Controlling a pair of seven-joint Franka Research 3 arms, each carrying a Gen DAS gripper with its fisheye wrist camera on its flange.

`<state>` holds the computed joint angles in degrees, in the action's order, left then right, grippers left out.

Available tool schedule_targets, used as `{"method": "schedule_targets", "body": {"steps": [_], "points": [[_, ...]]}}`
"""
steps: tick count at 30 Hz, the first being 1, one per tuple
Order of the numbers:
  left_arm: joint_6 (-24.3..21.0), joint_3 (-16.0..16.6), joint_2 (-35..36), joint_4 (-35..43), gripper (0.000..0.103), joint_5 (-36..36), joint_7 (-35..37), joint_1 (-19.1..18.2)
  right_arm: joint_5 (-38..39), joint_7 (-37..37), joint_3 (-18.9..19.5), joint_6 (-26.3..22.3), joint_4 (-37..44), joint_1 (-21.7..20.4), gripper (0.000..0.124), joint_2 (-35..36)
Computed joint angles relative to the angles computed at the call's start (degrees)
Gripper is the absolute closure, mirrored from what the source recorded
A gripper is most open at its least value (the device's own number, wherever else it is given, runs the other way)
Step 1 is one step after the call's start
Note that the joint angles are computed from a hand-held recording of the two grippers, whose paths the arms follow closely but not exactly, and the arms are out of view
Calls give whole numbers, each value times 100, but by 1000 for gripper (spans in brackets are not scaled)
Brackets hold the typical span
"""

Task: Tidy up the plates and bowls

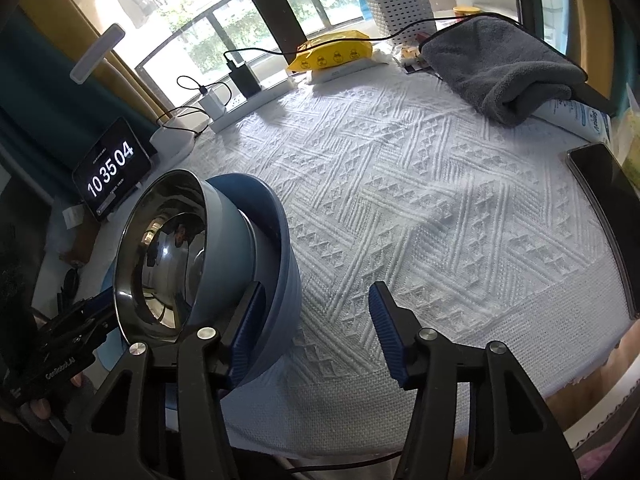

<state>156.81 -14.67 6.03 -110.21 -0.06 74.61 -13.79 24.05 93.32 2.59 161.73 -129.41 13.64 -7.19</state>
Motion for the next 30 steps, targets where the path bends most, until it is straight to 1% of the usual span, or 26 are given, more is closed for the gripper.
{"method": "schedule_targets", "body": {"steps": [4,8,11,14,18,25,30], "points": [[-8,-10,10,9,53,-57,-12,6,-148,24,29,6,29,-4,82,2],[0,-38,16,12,54,-263,138,37,-223,54,50,38,29,14,88,0],[27,-50,2,-11,56,-351,214,40,-128,-11,33,63,20,50,91,0],[44,-59,-15,-27,60,-400,285,31,-121,-16,43,94,5,62,95,-12],[90,-75,-30,-53,67,-498,405,25,-230,55,77,101,31,61,103,-3],[153,-119,-54,-78,83,-823,760,21,-279,85,80,98,61,86,110,14],[207,-127,-71,-110,84,-987,901,21,-296,107,81,107,66,91,110,17]]}}
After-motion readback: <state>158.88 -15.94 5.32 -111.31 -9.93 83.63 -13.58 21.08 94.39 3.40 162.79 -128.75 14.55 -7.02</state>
